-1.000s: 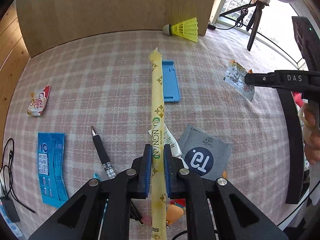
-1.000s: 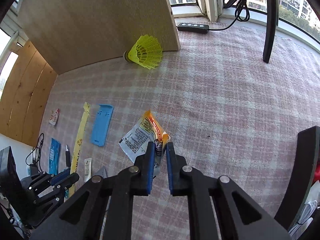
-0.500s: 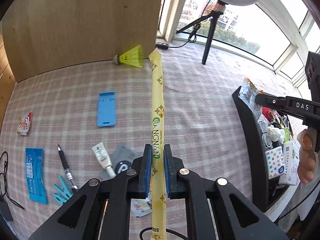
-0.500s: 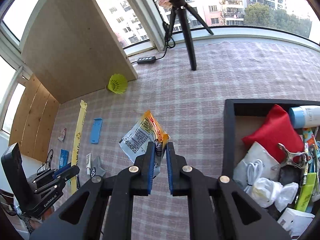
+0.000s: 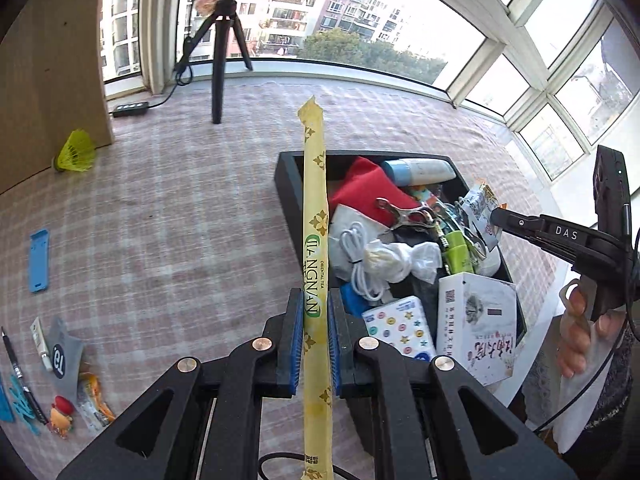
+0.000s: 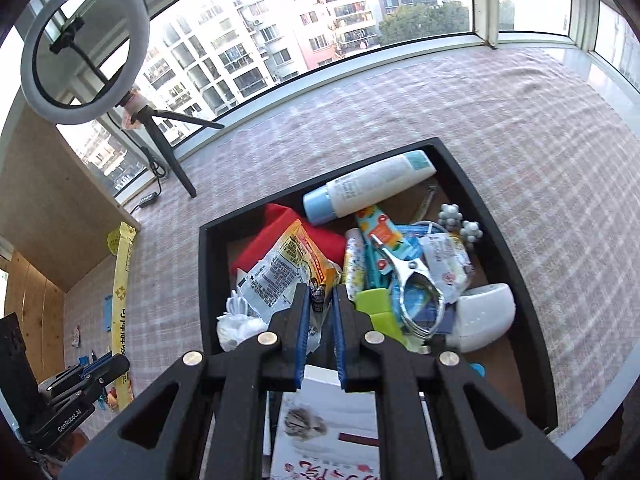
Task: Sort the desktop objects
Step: 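Carry both items into the black tray and open both grippers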
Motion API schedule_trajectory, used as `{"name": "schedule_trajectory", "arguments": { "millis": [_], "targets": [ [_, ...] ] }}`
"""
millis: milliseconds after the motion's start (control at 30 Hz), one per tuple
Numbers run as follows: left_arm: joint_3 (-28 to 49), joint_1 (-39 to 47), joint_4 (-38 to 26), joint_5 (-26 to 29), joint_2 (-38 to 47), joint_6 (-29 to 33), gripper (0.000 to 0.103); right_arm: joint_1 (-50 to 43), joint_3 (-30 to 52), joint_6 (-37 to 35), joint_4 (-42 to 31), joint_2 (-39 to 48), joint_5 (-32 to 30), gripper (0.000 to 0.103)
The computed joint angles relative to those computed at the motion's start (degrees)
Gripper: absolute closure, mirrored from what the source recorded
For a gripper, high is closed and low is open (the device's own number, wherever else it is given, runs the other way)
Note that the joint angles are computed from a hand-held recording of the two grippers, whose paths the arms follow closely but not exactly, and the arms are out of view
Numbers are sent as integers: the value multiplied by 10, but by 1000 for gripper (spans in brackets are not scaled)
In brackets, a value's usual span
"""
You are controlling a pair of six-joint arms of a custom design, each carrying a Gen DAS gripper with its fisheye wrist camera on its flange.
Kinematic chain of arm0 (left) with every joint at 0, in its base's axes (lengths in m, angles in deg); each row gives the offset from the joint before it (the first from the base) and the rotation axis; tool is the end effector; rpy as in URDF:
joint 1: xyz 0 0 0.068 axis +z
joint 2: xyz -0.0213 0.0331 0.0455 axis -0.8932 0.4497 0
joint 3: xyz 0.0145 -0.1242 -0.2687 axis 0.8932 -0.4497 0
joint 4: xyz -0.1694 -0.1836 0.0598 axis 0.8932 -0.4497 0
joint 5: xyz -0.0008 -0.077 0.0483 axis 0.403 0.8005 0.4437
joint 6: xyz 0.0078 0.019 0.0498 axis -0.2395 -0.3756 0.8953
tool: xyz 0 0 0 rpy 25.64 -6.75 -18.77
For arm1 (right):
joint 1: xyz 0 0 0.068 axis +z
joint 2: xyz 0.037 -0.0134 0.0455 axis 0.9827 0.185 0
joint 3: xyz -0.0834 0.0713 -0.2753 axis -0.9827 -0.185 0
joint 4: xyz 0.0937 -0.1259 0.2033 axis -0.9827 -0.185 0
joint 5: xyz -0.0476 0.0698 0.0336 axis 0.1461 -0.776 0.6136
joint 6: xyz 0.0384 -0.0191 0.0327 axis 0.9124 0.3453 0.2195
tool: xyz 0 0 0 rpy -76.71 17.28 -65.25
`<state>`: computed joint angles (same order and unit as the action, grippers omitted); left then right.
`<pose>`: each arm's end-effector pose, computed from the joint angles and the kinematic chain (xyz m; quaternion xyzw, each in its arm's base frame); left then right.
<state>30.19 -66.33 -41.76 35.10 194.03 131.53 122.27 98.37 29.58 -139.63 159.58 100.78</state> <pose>0.4335 -0.0424 0.2543 0.4425 0.8519 -0.2527 0.1208 0.2168 0.1797 0.2745 0.3872 0.8811 0.0312 0.2697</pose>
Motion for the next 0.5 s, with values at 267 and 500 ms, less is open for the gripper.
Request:
{"name": "schedule_trajectory", "arguments": {
  "millis": [267,500],
  "targets": [
    [-122,-87,29,11,-96,4,93,53,-81,143,-113,-98,21,92],
    [-165,-143,77,-3,-131,-14,93,81,-121,193,-138,-134,11,91]
  ]
}}
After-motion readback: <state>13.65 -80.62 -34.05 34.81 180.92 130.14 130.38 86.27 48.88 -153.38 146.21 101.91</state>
